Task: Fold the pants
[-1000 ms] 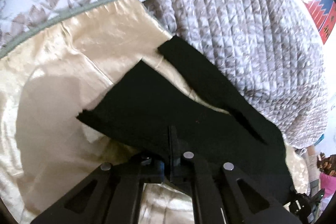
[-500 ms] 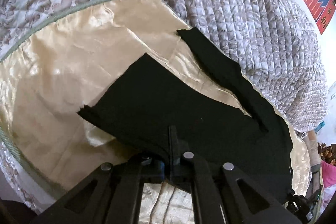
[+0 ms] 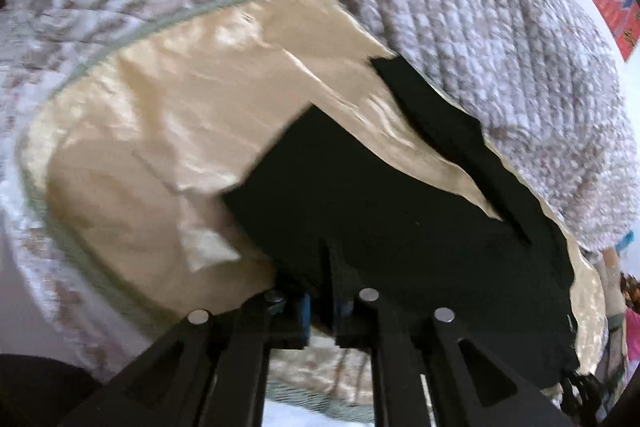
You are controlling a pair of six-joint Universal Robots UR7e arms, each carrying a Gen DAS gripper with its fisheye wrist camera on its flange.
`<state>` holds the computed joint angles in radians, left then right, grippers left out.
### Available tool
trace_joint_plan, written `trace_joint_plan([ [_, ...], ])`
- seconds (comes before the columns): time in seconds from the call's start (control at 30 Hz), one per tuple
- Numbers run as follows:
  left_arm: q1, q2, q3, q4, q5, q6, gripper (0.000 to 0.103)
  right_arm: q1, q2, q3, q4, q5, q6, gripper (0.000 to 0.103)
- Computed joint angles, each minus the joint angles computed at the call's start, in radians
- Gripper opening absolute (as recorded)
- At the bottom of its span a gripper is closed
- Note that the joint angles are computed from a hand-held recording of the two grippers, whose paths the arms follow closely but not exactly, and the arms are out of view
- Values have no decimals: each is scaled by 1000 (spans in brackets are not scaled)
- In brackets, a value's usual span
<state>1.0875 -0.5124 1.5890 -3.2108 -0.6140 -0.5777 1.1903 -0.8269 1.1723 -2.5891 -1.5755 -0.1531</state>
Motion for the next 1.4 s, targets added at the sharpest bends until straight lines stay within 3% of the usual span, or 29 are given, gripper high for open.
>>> trace_joint_plan([
  [0.07,-15,-10,13,34,78,-48,14,10,-22,40,-63,-58,0,32],
  [0.17,-33,0,1,-1,132,-8,14,30,-56,113,-226,-145,-42,33],
  [0.27,-42,41,-69,-51,96,145,22,55,-51,115,-301,-147,-153,33],
  [0.37,-31,87,-167,-15,-11,257,28,84,-9,46,-216,-130,-270,33],
  [0.43,-18,118,-237,65,-45,299,29,103,40,-21,-146,-147,-349,33],
  [0.47,-11,136,-270,95,-47,324,29,109,60,-43,-125,-160,-375,33],
  [0.53,1,166,-319,177,21,311,29,115,99,-90,-75,-182,-413,33],
  [0.6,18,167,-307,199,69,266,27,116,125,-110,-77,-241,-418,33],
  [0.63,23,150,-274,147,39,282,27,110,131,-111,-92,-258,-400,33],
  [0.7,18,132,-237,86,47,284,27,97,118,-100,-106,-218,-360,32],
  [0.8,7,133,-228,46,158,282,30,114,125,-85,-297,-323,-383,33],
  [0.83,8,125,-224,51,165,268,30,112,119,-77,-320,-314,-363,33],
  [0.9,9,118,-233,55,143,276,30,112,116,-94,-280,-287,-327,33],
  [1.0,-3,149,-292,54,94,382,30,132,152,-158,-204,-287,-361,33],
  [1.1,1,189,-397,167,12,403,30,152,194,-238,-89,-274,-390,33],
  [1.2,10,238,-494,271,1,394,30,162,265,-355,2,-275,-421,33],
  [1.3,23,249,-516,360,6,332,30,160,304,-418,39,-288,-425,33],
  [1.4,29,261,-538,391,50,288,30,149,340,-473,74,-361,-397,37],
])
